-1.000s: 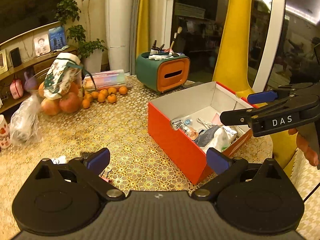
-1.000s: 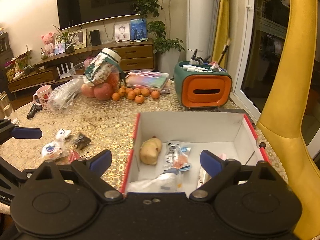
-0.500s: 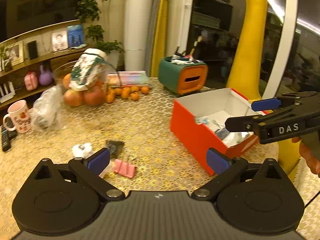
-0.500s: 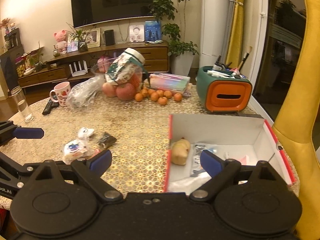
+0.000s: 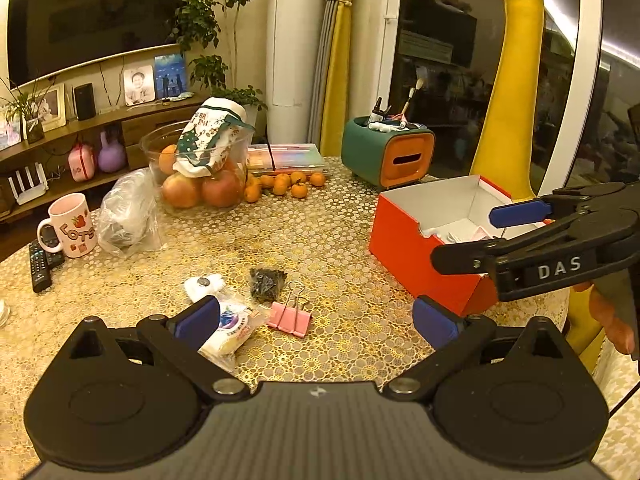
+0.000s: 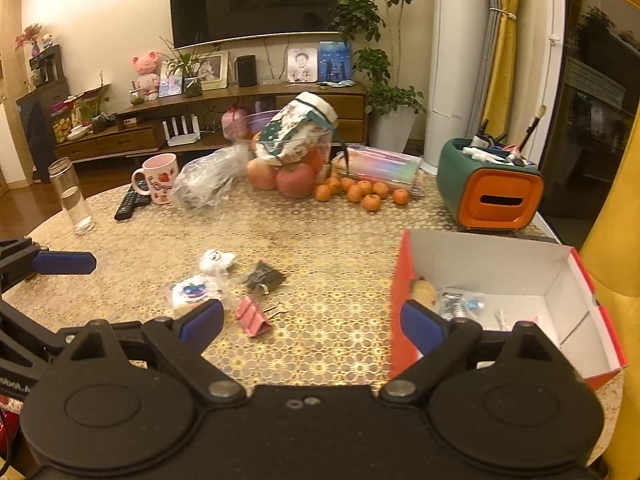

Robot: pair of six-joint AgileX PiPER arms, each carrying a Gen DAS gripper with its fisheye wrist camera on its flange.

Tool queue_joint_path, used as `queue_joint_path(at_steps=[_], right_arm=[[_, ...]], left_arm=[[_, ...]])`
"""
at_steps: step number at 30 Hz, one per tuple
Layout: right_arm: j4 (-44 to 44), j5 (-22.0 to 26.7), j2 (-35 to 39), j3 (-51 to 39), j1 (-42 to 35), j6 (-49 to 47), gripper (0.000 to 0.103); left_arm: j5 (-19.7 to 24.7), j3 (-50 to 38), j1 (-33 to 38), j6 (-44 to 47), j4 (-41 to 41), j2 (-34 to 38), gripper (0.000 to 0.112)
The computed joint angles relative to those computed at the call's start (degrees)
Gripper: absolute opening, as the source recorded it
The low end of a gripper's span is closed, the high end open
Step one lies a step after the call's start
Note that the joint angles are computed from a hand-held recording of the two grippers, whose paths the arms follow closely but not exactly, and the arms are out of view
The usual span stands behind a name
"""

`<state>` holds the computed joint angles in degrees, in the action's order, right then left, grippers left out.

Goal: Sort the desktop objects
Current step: 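Withdraw both open tools from the box back over the table items, then grasp the blueberry bread packet with the left tool while the right tool grasps the pink binder clip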

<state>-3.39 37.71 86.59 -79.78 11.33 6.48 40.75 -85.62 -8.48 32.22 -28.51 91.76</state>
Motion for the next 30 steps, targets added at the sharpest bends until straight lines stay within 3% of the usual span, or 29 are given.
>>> queue_joint_path(at_steps=[17, 30], right_arm=[[-6.3, 0.8, 4.0, -3.0, 6.9, 8.2, 0.095], [-8.5, -0.4, 8.3, -4.7, 7.6, 11.7, 0.094]], left_arm=[[0.2, 4.7, 6.1, 8.3, -5.0, -1.6, 0.103], [-6.8, 9.7, 9.2, 13.9, -10.4, 0.5, 0.103]])
